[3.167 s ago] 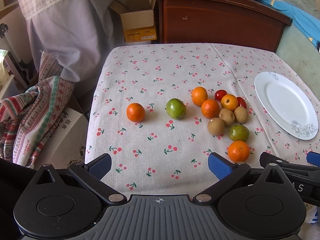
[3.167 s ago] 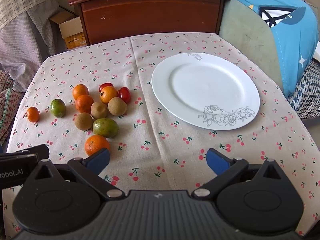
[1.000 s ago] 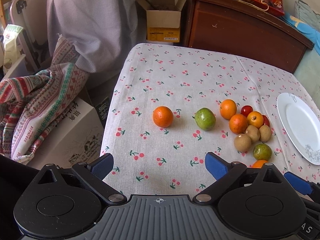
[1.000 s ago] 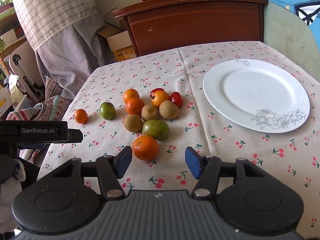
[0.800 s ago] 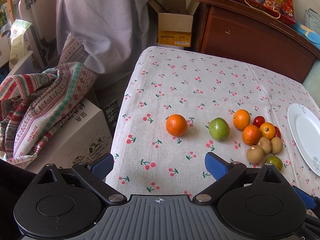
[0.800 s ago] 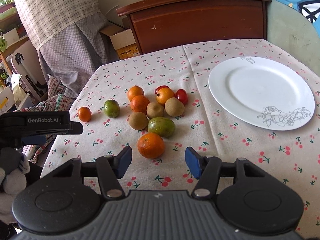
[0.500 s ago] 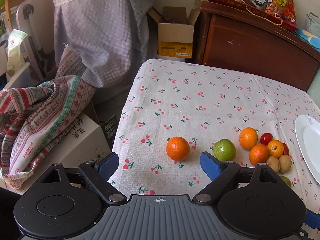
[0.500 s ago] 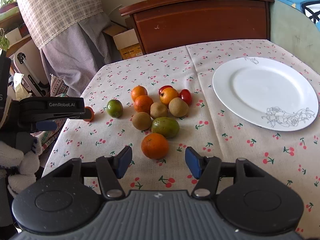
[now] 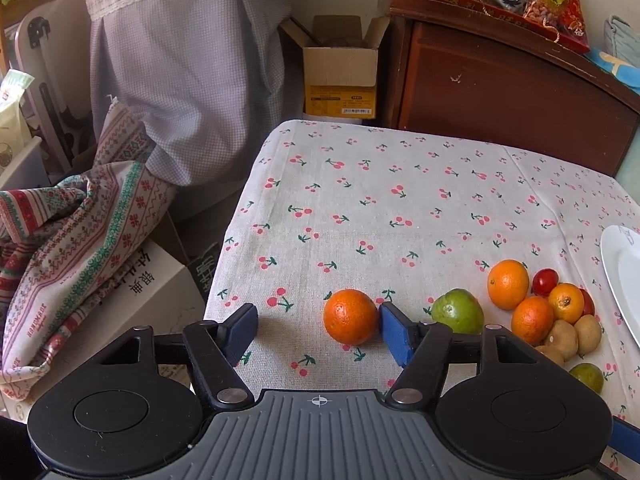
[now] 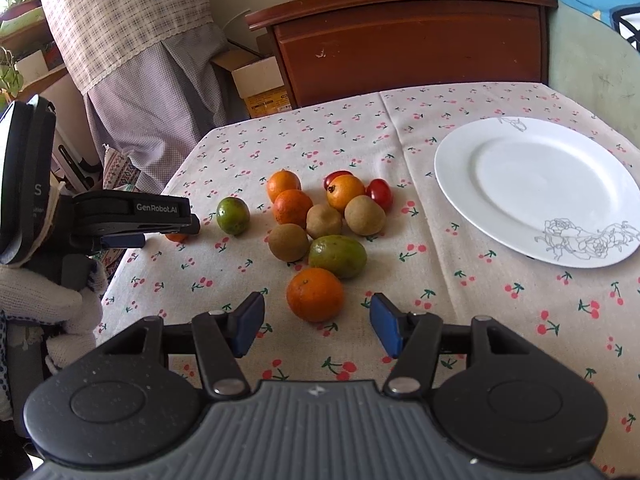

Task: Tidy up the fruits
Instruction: 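Grasp a tangerine with the left gripper while the right gripper grasps another tangerine, then carry both tangerines onto the white plate and open both grippers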

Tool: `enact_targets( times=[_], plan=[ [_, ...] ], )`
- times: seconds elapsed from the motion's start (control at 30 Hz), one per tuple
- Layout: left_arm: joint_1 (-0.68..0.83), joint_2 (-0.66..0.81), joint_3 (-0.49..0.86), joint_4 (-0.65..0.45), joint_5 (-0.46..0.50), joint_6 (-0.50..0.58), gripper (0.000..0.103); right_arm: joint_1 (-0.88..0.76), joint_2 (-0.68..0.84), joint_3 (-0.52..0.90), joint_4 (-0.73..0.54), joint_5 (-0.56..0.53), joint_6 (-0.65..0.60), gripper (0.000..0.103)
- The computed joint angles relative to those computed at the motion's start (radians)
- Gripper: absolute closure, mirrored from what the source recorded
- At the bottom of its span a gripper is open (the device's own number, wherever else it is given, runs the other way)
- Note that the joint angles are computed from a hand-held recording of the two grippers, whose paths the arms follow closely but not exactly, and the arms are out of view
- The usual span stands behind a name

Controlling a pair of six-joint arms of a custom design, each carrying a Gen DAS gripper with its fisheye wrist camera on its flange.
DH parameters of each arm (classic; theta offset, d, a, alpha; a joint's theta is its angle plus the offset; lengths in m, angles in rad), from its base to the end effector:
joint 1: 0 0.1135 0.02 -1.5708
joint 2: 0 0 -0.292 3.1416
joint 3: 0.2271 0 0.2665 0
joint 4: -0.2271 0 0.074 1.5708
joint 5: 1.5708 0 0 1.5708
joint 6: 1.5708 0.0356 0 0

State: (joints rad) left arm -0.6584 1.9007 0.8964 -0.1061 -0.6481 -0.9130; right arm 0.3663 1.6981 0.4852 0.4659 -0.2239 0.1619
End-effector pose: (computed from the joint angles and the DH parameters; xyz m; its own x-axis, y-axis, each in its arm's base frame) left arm 0.2900 -0.1972 0.1111 -0.6514 -0.2937 -0.6996 -0.3922 0.9196 -0.0210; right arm 0.2623 0.1091 0.1071 -0.7069 -0.1028 -0.6998 -0.3925 0.8801 0.2672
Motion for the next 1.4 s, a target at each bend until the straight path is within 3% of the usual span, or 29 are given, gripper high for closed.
enact_targets(
  times=[0.23, 0.37, 0.83, 1.4],
  plan=[
    [-0.013, 0.013, -0.002, 0.046, -0.006, 0.056, 0.063, 0.005, 0.015, -0.003, 0.027, -0.005, -0.005, 0.066],
    [-0.023, 0.009, -0.011, 0.083, 0.016, 0.085, 0.076, 0.0, 0.016, -0.002, 0.027, -0.008, -0.001, 0.071],
    [-0.099, -0.04, -0.05, 0.149, 0.071, 0.103, 0.077, -0.012, 0.0, -0.013, 0.035, -0.005, 0.023, 0.071],
    [-0.197, -0.058, 0.003, 0.155, 0.06, 0.166, 0.077, -0.076, -0.091, -0.05, 0.039, -0.026, 0.053, 0.072]
  ],
)
